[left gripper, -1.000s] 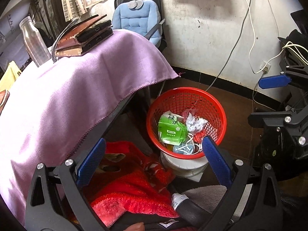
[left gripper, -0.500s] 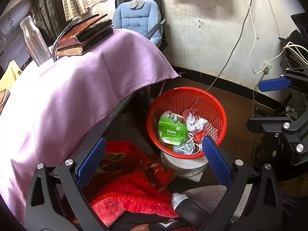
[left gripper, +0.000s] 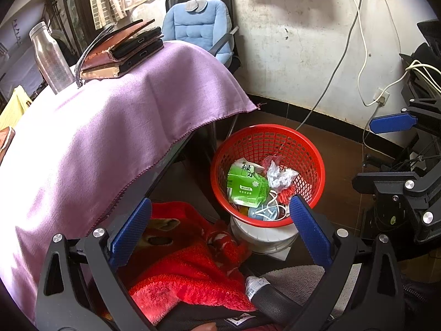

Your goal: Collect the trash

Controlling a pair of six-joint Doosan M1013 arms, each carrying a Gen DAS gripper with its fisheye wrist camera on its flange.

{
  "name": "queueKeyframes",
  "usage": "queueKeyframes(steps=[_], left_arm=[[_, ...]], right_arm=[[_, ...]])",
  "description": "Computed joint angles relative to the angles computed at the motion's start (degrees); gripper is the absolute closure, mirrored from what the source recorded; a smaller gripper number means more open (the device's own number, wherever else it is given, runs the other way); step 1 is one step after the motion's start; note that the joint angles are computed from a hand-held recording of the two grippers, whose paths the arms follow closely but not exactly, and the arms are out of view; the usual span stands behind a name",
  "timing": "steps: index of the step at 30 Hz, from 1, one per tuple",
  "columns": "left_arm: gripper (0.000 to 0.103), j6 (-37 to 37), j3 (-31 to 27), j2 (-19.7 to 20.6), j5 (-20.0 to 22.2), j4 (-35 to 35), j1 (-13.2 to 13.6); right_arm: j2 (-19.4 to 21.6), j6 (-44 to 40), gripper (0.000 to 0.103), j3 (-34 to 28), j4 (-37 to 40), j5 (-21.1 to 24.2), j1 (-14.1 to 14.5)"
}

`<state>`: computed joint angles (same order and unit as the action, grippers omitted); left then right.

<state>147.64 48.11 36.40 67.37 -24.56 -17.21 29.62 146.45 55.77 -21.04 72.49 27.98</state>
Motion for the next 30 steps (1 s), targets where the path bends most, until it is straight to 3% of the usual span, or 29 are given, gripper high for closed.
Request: queueKeyframes(steps=[17, 30], left_arm=[[0.007, 0.06, -0.65, 0.31, 1.43, -0.72, 0.15], [0.007, -0.02, 0.08, -0.16, 0.15, -0.24, -0.19]], right_arm=[[0.07, -0.2, 0.019, -0.14, 0.15, 0.14, -0.03], [0.12, -0.03, 0.019, -0.16, -0.09, -0.01, 0.05]])
